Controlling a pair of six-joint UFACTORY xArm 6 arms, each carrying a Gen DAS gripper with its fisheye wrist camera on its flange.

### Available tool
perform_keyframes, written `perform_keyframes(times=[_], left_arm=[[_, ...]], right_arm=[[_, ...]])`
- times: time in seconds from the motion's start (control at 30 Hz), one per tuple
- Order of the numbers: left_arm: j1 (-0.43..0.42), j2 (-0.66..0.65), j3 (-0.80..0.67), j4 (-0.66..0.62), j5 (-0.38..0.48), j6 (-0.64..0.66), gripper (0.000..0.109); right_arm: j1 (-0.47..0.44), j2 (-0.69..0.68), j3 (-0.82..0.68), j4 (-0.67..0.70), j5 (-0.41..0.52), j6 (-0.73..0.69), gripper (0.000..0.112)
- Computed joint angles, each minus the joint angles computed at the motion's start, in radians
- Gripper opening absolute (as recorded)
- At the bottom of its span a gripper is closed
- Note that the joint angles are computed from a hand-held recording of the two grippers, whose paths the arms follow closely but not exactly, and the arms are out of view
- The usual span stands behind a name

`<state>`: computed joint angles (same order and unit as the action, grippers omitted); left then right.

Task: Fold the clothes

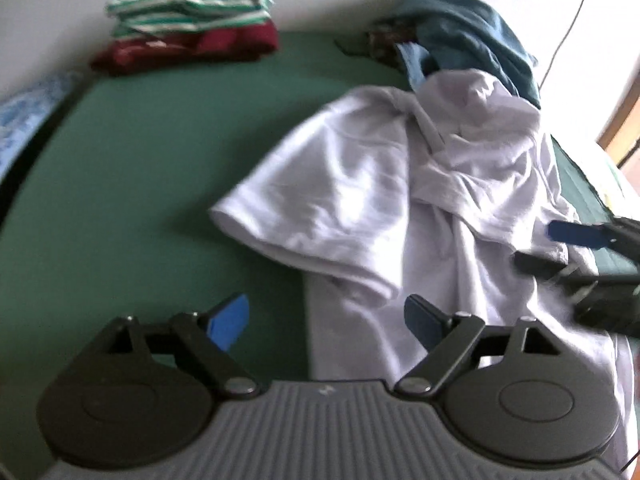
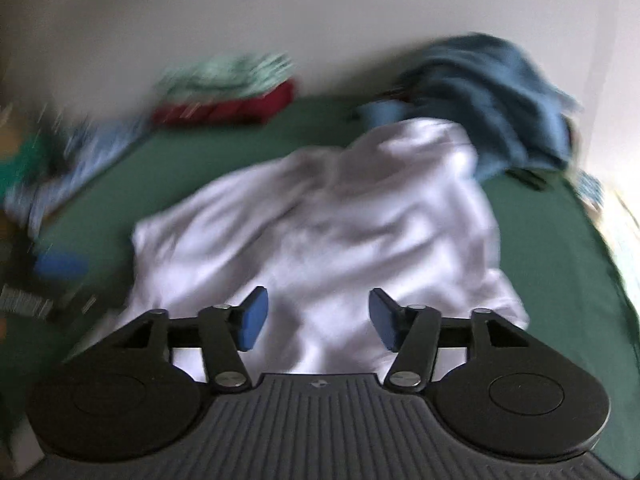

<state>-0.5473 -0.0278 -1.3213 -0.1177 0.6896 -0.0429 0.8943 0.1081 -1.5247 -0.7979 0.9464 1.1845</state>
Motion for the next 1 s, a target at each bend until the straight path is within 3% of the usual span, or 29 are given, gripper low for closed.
perform_keyframes(times=[0.07, 0.13, 0.2, 0.23, 0.27, 0.37, 0.47, 0.53, 0.63, 0.67, 0.7, 0.77, 0.9, 1.0], left_arm=[[-0.010, 0.043, -0.035, 0.037, -0.003, -0.024, 0.080], [-0.016, 0.075, -0.069, 0.071, -0.017, -0.045, 0.075], [-0.017, 0.114, -0.116, 0.083, -0.016, -0.050, 0.058], [-0.018, 0.134, -0.141, 0.090, -0.016, -0.053, 0.036], [-0.013, 0.160, -0.180, 0.091, 0.002, -0.054, 0.022], [0.022, 0.239, -0.301, 0.098, 0.022, -0.084, 0.012], [0.070, 0.304, -0.406, 0.220, -0.005, -0.189, 0.012], [0.127, 0.336, -0.468, 0.200, -0.011, -0.231, 0.014], [0.199, 0.368, -0.520, 0.198, 0.000, -0.297, 0.014], [0.220, 0.374, -0.525, 0.194, 0.011, -0.306, 0.015], [0.242, 0.381, -0.534, 0.189, 0.022, -0.315, 0.016], [0.274, 0.350, -0.472, 0.153, 0.013, -0.296, 0.021], [0.310, 0.262, -0.319, 0.283, -0.020, -0.355, 0.015], [0.338, 0.196, -0.230, 0.134, -0.002, -0.241, 0.011]], right_arm=[[0.009, 0.063, -0.063, -0.028, 0.079, -0.073, 0.056], [0.001, 0.094, -0.090, -0.037, 0.117, -0.089, 0.035], [-0.027, 0.066, -0.049, -0.020, 0.079, -0.033, 0.009], [-0.041, 0.050, -0.035, -0.014, 0.068, -0.008, 0.005], [-0.049, 0.025, -0.016, -0.036, 0.061, 0.023, 0.005], [-0.071, -0.044, 0.019, -0.142, 0.073, 0.136, 0.002], [-0.098, -0.122, 0.032, -0.298, 0.198, 0.358, 0.002], [-0.102, -0.176, 0.055, -0.352, 0.372, 0.542, 0.002], [-0.136, -0.235, 0.074, -0.303, 0.561, 0.692, 0.012], [-0.155, -0.266, 0.104, -0.257, 0.563, 0.703, 0.018], [-0.163, -0.292, 0.135, -0.220, 0.561, 0.714, 0.033], [-0.139, -0.315, 0.176, -0.185, 0.591, 0.740, 0.049], [-0.093, -0.323, 0.239, -0.128, 0.494, 0.752, 0.052], [-0.086, -0.283, 0.246, -0.071, 0.323, 0.699, 0.052]])
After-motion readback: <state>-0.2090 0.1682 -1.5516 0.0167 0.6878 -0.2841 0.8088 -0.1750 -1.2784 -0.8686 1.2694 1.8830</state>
